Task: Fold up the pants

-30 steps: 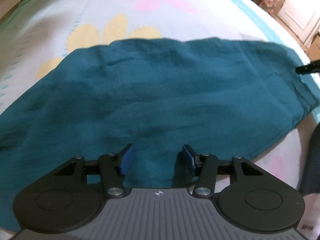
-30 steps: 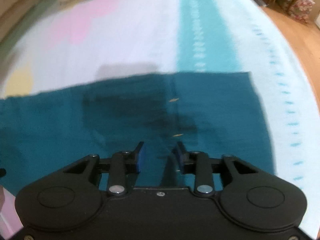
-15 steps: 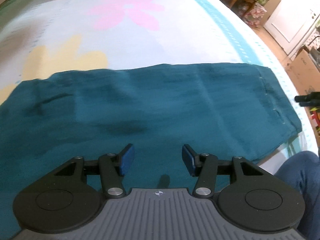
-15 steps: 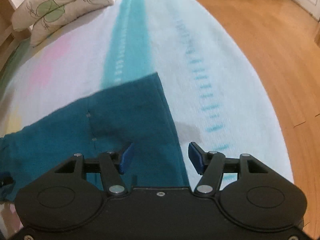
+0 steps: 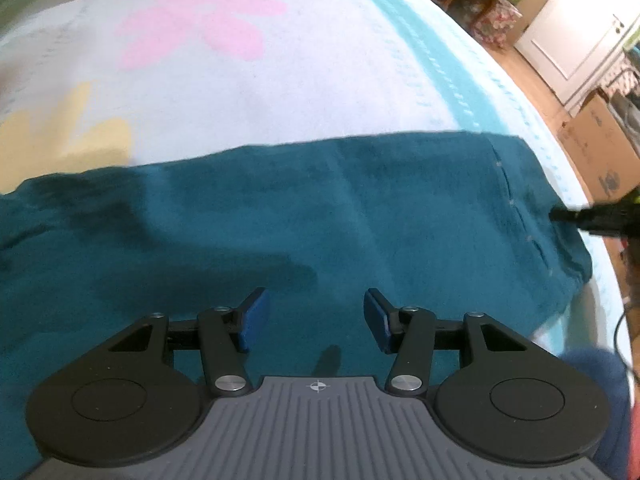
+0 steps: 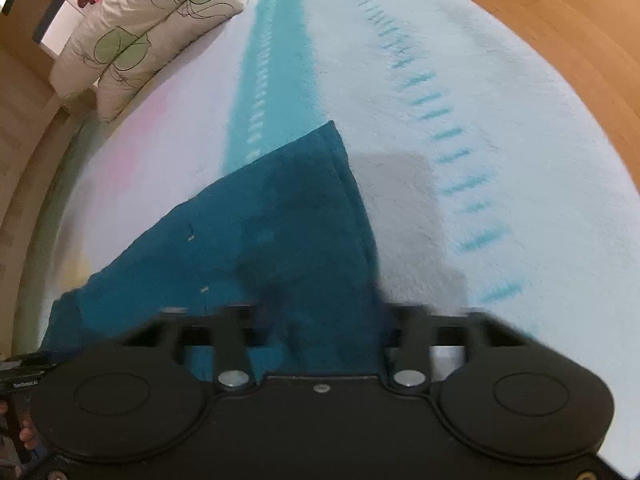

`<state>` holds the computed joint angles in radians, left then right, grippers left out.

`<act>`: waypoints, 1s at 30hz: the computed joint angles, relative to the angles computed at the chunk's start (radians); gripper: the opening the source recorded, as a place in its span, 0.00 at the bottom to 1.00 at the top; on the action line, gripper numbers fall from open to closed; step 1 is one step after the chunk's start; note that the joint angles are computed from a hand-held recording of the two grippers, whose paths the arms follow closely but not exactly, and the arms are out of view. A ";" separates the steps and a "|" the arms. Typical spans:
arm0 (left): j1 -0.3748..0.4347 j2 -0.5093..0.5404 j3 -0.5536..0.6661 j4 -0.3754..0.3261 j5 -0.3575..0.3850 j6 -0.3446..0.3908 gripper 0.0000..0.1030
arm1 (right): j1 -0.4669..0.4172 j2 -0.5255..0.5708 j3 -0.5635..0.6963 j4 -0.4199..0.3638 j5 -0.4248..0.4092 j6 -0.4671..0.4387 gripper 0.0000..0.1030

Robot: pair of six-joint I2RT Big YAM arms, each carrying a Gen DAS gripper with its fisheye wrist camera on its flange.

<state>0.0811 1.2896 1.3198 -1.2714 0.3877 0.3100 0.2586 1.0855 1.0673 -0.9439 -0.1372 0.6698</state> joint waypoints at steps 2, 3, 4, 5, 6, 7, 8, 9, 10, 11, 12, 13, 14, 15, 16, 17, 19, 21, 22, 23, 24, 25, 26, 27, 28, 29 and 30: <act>-0.016 0.020 0.012 0.011 0.002 -0.048 0.49 | -0.005 -0.005 0.002 0.010 -0.011 0.004 0.11; -0.025 0.033 0.018 0.023 0.002 -0.078 0.49 | -0.002 -0.013 0.007 0.004 0.000 0.015 0.11; -0.035 0.042 0.023 0.035 -0.003 -0.100 0.49 | 0.003 -0.021 0.015 0.001 0.009 0.025 0.11; -0.049 0.054 0.030 0.051 -0.014 -0.122 0.49 | 0.007 -0.030 0.021 0.002 0.012 0.028 0.11; -0.061 0.062 0.036 0.062 -0.023 -0.133 0.49 | 0.013 -0.034 0.032 0.000 0.017 0.031 0.11; -0.078 0.072 0.042 0.080 -0.032 -0.145 0.49 | 0.020 -0.034 0.047 -0.005 0.023 0.033 0.11; -0.095 0.083 0.049 0.093 -0.040 -0.153 0.49 | 0.028 -0.033 0.062 -0.009 0.032 0.032 0.11; -0.106 0.095 0.057 0.097 -0.046 -0.151 0.49 | 0.035 -0.032 0.077 -0.015 0.040 0.031 0.11; -0.121 0.107 0.061 0.104 -0.060 -0.158 0.49 | 0.045 -0.026 0.098 -0.022 0.050 0.031 0.11; -0.136 0.123 0.066 0.105 -0.083 -0.166 0.49 | 0.054 -0.019 0.118 -0.027 0.058 0.031 0.11; -0.144 0.139 0.070 0.099 -0.107 -0.166 0.48 | 0.068 -0.010 0.144 -0.038 0.068 0.034 0.11; -0.151 0.138 0.060 0.121 -0.120 -0.167 0.48 | 0.081 0.002 0.168 -0.046 0.078 0.033 0.11; -0.159 0.131 0.053 0.143 -0.132 -0.164 0.48 | 0.098 0.016 0.198 -0.058 0.091 0.030 0.11; -0.166 0.135 0.061 0.130 -0.144 -0.149 0.48 | 0.111 0.030 0.222 -0.063 0.098 0.024 0.11; -0.166 0.132 0.065 0.122 -0.143 -0.140 0.48 | 0.133 0.049 0.258 -0.076 0.111 0.023 0.11; -0.156 0.126 0.067 0.117 -0.128 -0.134 0.48 | 0.154 0.065 0.288 -0.082 0.121 0.020 0.11; -0.119 0.109 0.070 0.114 -0.104 -0.128 0.48 | 0.200 0.106 0.355 -0.090 0.138 0.016 0.11; -0.061 0.087 0.072 0.102 -0.087 -0.111 0.48 | 0.244 0.151 0.419 -0.090 0.146 0.016 0.11; -0.031 0.081 0.076 0.088 -0.080 -0.100 0.48 | 0.270 0.179 0.457 -0.089 0.150 0.015 0.11; 0.001 0.082 0.087 0.073 -0.074 -0.090 0.48 | 0.296 0.208 0.495 -0.086 0.152 0.016 0.11; 0.046 0.076 0.092 0.057 -0.065 -0.076 0.48 | 0.321 0.238 0.530 -0.080 0.152 0.021 0.11; 0.084 0.071 0.094 0.044 -0.059 -0.063 0.48 | 0.351 0.273 0.571 -0.067 0.147 0.026 0.11; 0.132 0.066 0.097 0.029 -0.053 -0.041 0.48 | 0.375 0.305 0.603 -0.054 0.143 0.028 0.11; 0.174 0.060 0.095 0.021 -0.051 -0.021 0.48 | 0.397 0.333 0.628 -0.038 0.138 0.029 0.11; 0.213 0.051 0.091 0.016 -0.049 -0.002 0.48 | 0.425 0.372 0.661 -0.015 0.128 0.033 0.11; 0.254 0.045 0.089 0.009 -0.048 0.018 0.48 | 0.443 0.398 0.678 0.004 0.120 0.033 0.11; 0.305 0.039 0.087 0.000 -0.045 0.039 0.48 | 0.465 0.433 0.700 0.028 0.104 0.039 0.11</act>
<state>0.3862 1.3283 1.4067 -1.2716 0.3422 0.3493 0.7233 1.5189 1.7671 -0.9158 -0.0329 0.7084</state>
